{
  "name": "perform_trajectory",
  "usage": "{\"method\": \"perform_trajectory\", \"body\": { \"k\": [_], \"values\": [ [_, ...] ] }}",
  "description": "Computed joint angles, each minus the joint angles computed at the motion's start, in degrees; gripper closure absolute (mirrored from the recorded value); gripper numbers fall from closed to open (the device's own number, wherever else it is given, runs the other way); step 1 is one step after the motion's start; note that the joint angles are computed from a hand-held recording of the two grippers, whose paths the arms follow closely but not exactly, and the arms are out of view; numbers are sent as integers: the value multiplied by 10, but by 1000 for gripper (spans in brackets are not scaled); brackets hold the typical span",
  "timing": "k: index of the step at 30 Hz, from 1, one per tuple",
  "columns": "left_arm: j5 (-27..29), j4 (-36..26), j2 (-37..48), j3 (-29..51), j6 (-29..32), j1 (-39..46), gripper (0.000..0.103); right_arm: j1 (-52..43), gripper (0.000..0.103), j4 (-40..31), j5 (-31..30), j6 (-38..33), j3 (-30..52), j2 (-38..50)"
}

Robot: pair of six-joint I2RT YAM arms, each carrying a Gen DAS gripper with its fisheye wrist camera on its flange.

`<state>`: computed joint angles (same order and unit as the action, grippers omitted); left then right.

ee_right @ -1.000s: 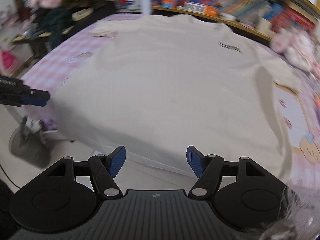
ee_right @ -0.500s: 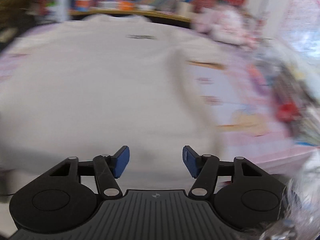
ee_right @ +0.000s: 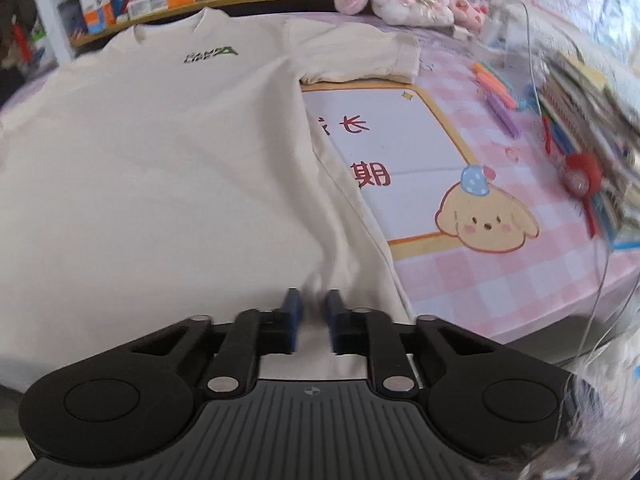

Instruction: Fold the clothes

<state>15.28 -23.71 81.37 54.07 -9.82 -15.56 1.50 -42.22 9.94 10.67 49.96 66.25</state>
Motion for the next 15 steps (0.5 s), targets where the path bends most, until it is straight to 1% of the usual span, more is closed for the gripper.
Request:
{"method": "perform_trajectory", "body": {
  "k": [2, 4, 6, 7, 8, 9, 10, 11, 12, 13, 14, 15],
  "values": [
    [-1, -1, 3, 3, 4, -2, 63, -7, 98, 0, 16, 16, 1, 4],
    [-1, -1, 4, 4, 4, -1, 63, -22, 98, -4, -1, 30, 4, 2],
    [1, -1, 4, 4, 3, 0, 63, -26, 97, -9, -7, 23, 5, 0],
    [0, -2, 4, 5, 3, 0, 63, -24, 94, -12, -8, 22, 5, -1],
    [-2, -3, 2, 6, 3, 0, 63, -23, 83, -15, -10, 23, 5, -5],
    [-4, -2, 0, 6, 3, 0, 62, -23, 75, -14, -12, 24, 2, -10],
    [-5, 0, -4, 5, 4, -1, 57, -17, 63, -12, -9, 30, -3, -20],
    [-7, 2, -8, 5, 5, -2, 54, -10, 61, -10, -7, 36, -6, -28],
    [-11, 7, -12, 3, 4, -4, 51, -2, 61, -9, -5, 44, -9, -35],
    [-14, 11, -16, 3, 3, -6, 50, 6, 59, -9, -2, 52, -11, -41],
    [-17, 12, -17, 4, 2, -9, 48, 14, 54, -9, 0, 60, -13, -47],
    [-21, 12, -16, 8, 0, -13, 45, 26, 52, -9, 6, 73, -16, -53]
  ]
}}
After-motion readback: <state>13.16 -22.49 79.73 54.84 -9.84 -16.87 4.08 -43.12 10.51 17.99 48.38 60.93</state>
